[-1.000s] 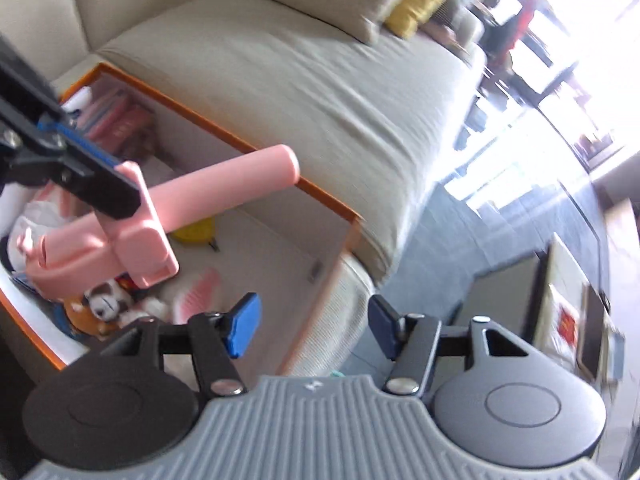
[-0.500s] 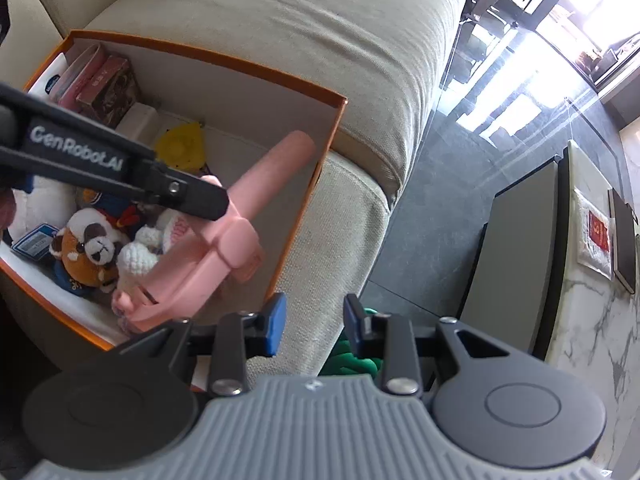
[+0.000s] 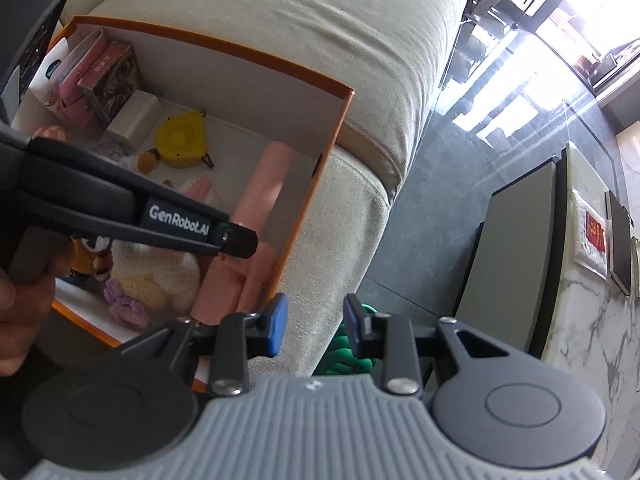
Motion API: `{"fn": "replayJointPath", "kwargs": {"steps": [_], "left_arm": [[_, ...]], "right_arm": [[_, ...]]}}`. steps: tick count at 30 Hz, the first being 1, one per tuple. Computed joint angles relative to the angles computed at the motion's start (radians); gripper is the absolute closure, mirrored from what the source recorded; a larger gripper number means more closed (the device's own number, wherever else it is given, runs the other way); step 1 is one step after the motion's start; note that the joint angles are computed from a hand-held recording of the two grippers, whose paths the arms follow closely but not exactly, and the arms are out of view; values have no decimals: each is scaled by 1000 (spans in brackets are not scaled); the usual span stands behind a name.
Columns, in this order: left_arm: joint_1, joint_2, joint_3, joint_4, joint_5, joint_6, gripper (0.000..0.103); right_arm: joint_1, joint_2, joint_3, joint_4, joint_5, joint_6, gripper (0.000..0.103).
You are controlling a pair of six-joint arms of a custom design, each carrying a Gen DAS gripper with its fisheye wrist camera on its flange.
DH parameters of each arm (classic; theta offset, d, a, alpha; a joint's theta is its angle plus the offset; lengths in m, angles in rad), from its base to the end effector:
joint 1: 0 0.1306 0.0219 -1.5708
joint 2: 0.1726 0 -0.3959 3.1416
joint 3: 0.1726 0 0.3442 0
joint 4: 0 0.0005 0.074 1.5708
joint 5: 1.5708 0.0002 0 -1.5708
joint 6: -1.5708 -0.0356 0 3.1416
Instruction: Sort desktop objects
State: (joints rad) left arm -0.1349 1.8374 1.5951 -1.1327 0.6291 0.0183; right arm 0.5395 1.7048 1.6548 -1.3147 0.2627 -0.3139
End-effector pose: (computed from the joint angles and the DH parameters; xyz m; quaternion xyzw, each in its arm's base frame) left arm 0.5364 -0.0944 0.3055 0.0853 0.9430 -0.3141 0.0691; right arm 0.4401 0.2522 0.3847 -0.0976 0.9814 -0.0764 0.1468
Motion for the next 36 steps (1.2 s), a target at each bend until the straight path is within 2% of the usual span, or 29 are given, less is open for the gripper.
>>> {"fn": "replayJointPath", "kwargs": {"steps": [5, 12, 17, 20, 23, 27, 31, 36], "left_arm": [[-8, -9, -4, -16, -15, -59, 93], [9, -24, -6, -48, -35, -94, 93], [41, -52, -9, -95, -3, -169, 90], [65, -85, -25, -90, 12, -197, 87], [103, -118, -31, -97, 55, -259, 87], [145, -175, -50, -50, 72, -327, 86], [197, -235, -87, 30, 69, -375, 86], [267, -297, -131, 135, 49, -431, 77]], "right_arm": [[-4, 1, -5, -6, -9, -2, 70], [5, 6, 9, -23, 5, -7, 70], [20, 5, 4, -26, 29, -26, 69], [29, 1, 4, -32, 46, -44, 68], [43, -7, 9, -34, 79, -53, 67], [70, -24, 15, -18, 142, -77, 67], [99, -39, 26, 21, 191, -113, 66], [157, -50, 32, 92, 239, -182, 61]]}}
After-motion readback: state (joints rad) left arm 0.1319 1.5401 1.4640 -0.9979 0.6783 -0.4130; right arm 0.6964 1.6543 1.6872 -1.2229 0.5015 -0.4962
